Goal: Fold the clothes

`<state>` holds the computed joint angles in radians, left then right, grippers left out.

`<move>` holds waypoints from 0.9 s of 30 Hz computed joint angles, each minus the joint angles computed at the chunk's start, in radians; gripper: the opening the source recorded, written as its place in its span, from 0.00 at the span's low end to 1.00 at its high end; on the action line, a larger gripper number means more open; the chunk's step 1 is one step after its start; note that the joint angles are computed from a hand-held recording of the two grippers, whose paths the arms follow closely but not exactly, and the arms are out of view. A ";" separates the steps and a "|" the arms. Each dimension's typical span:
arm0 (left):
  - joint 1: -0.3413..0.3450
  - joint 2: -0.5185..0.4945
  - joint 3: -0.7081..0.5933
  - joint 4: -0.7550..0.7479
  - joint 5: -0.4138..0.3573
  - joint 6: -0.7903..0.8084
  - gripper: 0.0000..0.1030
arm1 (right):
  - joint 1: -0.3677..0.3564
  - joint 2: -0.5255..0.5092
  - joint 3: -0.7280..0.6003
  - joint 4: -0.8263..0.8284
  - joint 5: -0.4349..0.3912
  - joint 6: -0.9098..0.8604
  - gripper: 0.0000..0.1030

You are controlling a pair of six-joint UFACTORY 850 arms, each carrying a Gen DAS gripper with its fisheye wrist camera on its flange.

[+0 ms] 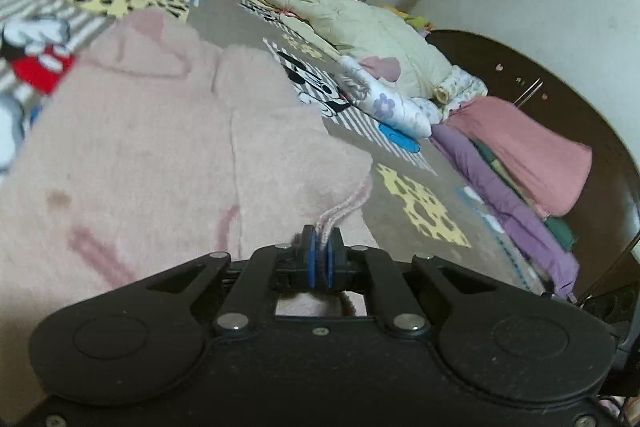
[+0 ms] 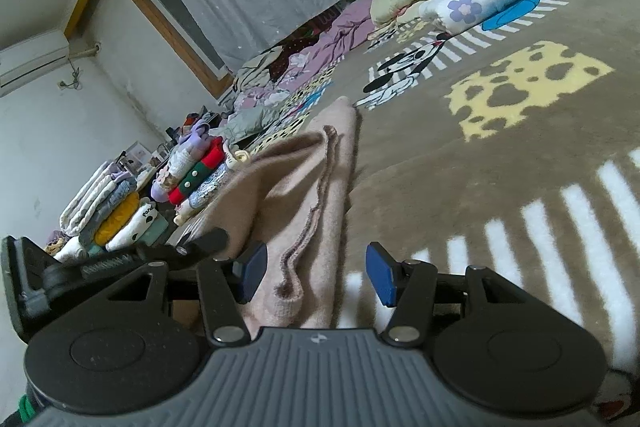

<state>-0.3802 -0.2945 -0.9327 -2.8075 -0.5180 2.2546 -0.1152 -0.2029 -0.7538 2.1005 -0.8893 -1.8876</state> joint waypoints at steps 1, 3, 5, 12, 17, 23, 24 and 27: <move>0.004 -0.002 0.003 0.015 -0.017 -0.023 0.02 | 0.002 -0.001 -0.002 -0.001 0.000 0.001 0.54; 0.009 0.001 0.006 0.032 -0.022 -0.042 0.02 | 0.007 -0.002 -0.004 -0.003 0.000 -0.001 0.54; 0.013 0.005 0.008 0.049 -0.027 -0.060 0.02 | 0.011 -0.002 -0.005 -0.004 -0.004 -0.003 0.54; 0.106 0.117 0.081 0.190 -0.102 -0.168 0.48 | 0.032 -0.005 -0.015 -0.005 -0.006 -0.005 0.54; 0.200 0.239 0.168 0.031 -0.007 0.031 0.43 | 0.041 -0.008 -0.020 -0.001 -0.023 -0.013 0.54; 0.186 0.274 0.187 0.107 0.076 0.132 0.39 | 0.064 -0.016 -0.033 -0.001 -0.038 -0.012 0.54; 0.180 0.274 0.188 0.148 0.074 0.123 0.39 | 0.070 -0.016 -0.034 -0.001 -0.038 -0.013 0.54; 0.139 0.255 0.172 0.266 0.181 0.183 0.39 | 0.087 -0.020 -0.043 0.002 -0.033 -0.016 0.54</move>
<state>-0.2409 -0.0398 -0.7603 -2.5414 -0.3367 2.4374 -0.0278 -0.2225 -0.7972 2.1020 -0.9224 -1.9034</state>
